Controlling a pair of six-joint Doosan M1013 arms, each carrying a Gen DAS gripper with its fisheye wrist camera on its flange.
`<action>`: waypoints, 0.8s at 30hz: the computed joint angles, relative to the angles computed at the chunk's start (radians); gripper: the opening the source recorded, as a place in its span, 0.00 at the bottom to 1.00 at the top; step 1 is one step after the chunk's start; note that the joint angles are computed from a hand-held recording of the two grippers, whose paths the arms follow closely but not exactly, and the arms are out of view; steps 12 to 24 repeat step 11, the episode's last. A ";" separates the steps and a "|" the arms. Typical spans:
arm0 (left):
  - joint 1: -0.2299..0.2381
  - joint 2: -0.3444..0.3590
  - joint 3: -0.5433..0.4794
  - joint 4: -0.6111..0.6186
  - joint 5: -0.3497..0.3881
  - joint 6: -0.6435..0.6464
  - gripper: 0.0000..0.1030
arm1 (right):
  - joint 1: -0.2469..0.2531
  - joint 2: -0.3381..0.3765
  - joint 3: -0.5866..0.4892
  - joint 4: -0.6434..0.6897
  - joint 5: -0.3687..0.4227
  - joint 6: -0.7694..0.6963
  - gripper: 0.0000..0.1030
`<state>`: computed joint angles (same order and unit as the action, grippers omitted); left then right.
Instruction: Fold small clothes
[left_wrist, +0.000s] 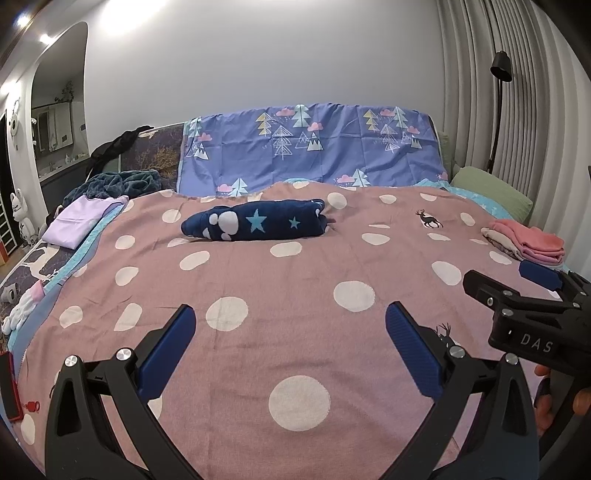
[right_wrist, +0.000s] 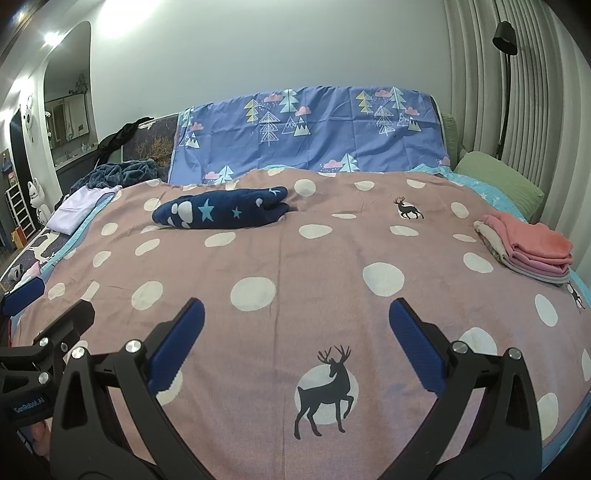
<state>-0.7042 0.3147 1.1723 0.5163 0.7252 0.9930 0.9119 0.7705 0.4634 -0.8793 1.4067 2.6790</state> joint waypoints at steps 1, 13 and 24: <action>0.000 0.000 0.001 0.001 0.001 0.000 0.99 | 0.000 0.000 -0.001 0.000 0.001 0.000 0.98; 0.002 -0.002 0.007 -0.007 -0.005 0.011 0.99 | 0.000 0.005 -0.010 0.001 0.005 -0.005 0.98; 0.002 -0.002 0.007 -0.007 -0.005 0.011 0.99 | 0.000 0.005 -0.010 0.001 0.005 -0.005 0.98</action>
